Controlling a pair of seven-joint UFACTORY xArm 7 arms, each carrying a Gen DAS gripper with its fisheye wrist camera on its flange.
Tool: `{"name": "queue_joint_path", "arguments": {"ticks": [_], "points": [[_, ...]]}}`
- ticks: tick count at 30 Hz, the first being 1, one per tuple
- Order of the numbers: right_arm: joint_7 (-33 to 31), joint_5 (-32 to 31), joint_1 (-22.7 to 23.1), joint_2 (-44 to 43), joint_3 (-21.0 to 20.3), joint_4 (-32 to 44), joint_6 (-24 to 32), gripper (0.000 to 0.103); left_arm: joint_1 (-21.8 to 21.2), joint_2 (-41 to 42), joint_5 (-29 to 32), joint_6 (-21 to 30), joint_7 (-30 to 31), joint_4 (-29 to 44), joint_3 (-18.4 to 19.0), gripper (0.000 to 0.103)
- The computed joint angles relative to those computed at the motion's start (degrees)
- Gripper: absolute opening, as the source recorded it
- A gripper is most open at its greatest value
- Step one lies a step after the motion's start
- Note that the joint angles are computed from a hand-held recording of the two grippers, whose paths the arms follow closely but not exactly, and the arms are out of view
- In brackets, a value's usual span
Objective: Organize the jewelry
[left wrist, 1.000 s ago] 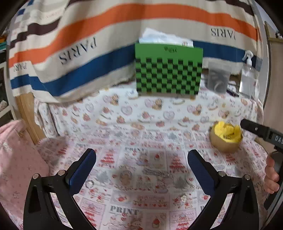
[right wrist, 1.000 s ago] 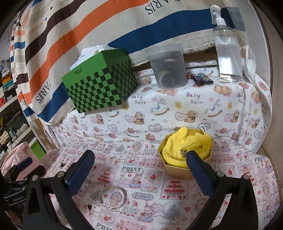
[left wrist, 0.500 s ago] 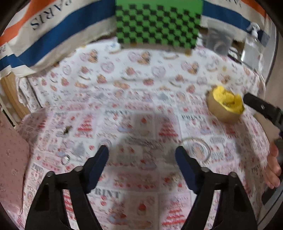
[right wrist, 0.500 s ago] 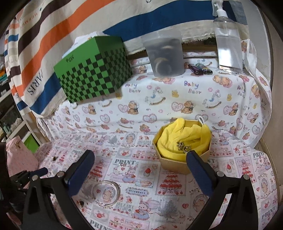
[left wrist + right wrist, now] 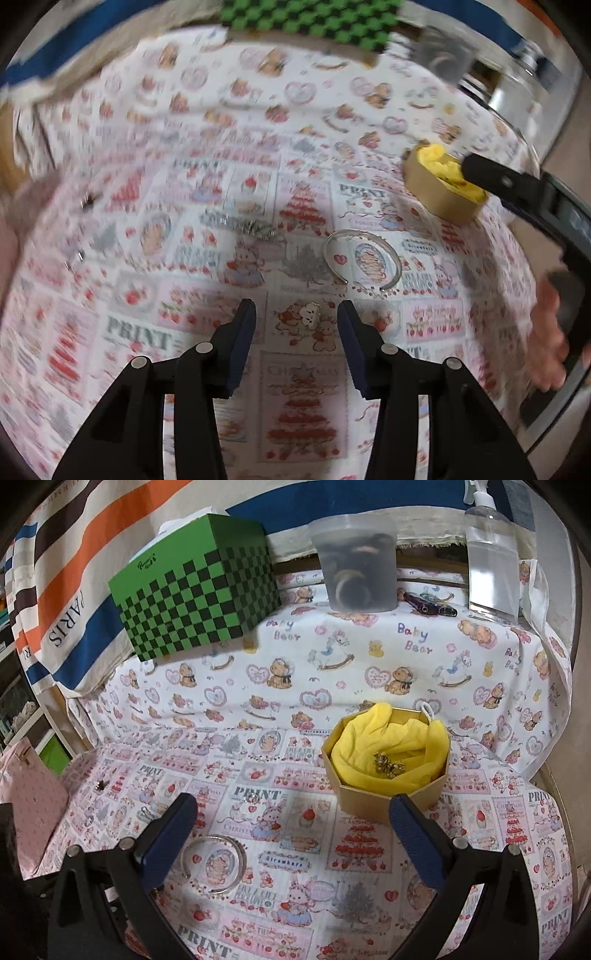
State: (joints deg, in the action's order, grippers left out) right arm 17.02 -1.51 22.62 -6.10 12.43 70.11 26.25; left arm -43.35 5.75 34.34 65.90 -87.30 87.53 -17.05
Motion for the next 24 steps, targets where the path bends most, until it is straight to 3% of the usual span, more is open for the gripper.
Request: {"name": "queue_joint_path", "arguments": {"ticks": [3, 8, 15, 20, 24], "points": [[1.0, -0.7, -0.2, 0.0, 0.1, 0.3, 0.9, 0.103, 0.8, 0.4, -2.5, -2.0, -0.5, -0.3, 0.4, 0.031], [1.7, -2.6, -0.3, 0.7, 0.3, 1.0, 2.0, 0.103, -1.0, 3.3, -0.2, 2.0, 0.0, 3.3, 0.8, 0.011], [0.7, -0.7, 0.5, 2.2, 0.2, 2.2, 4.9, 0.103, -2.7, 1.7, 3.0, 5.4, -1.1, 3.1, 1.4, 0.010], [5.2, -10.5, 2.3, 4.1, 2.3, 3.1, 6.4, 0.103, -3.4, -2.2, 10.5, 13.7, -5.6, 1.8, -0.6, 0.010], [9.7, -15.3, 4.9, 6.7, 3.1, 4.6, 7.0, 0.103, -2.2, -4.1, 11.3, 19.3, -6.2, 0.6, -1.8, 0.010]]}}
